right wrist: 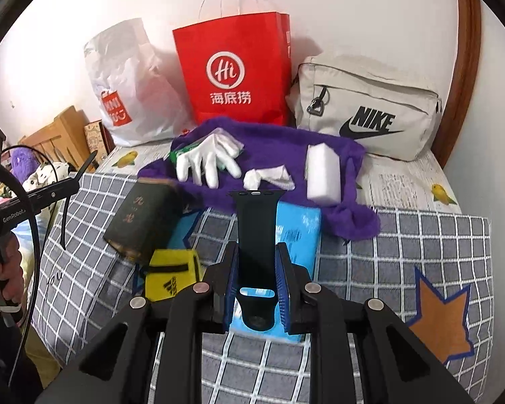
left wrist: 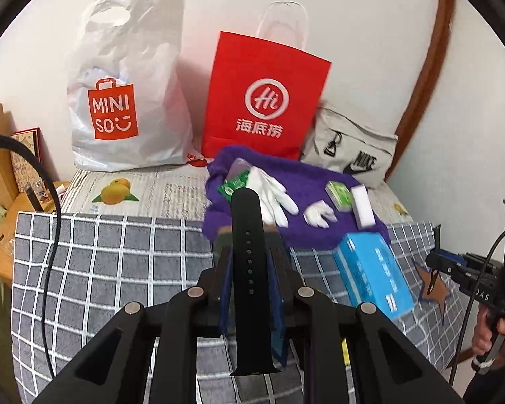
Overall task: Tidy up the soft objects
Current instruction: 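Carry the black strap with both grippers toward the purple towel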
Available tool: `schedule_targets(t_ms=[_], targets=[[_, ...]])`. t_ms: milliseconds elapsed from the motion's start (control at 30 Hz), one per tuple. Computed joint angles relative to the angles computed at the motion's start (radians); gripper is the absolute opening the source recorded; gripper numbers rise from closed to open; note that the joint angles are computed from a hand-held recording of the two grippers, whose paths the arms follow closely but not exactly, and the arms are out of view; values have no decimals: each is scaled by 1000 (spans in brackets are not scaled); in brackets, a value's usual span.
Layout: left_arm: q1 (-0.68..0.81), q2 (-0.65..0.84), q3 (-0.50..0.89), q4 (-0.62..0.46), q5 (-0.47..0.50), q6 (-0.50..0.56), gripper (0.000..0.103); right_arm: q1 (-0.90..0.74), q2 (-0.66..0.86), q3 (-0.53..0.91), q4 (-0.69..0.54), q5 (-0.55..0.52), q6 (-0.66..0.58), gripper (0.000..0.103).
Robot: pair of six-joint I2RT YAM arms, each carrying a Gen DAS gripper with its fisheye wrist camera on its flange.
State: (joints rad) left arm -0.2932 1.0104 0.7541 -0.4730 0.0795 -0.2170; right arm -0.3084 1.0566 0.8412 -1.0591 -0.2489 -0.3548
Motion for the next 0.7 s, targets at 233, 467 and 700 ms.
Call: schedule_targets(t_ms=[233,467,700], targets=[[53,104,69,43,32,32,19,24,101,15,96,-5,41,21],[78,214,129,96,57,40,19,73,221,34,200,-4,93,21],[106,335,184,159,94,38,19,108,337,56,295,19,133,21]])
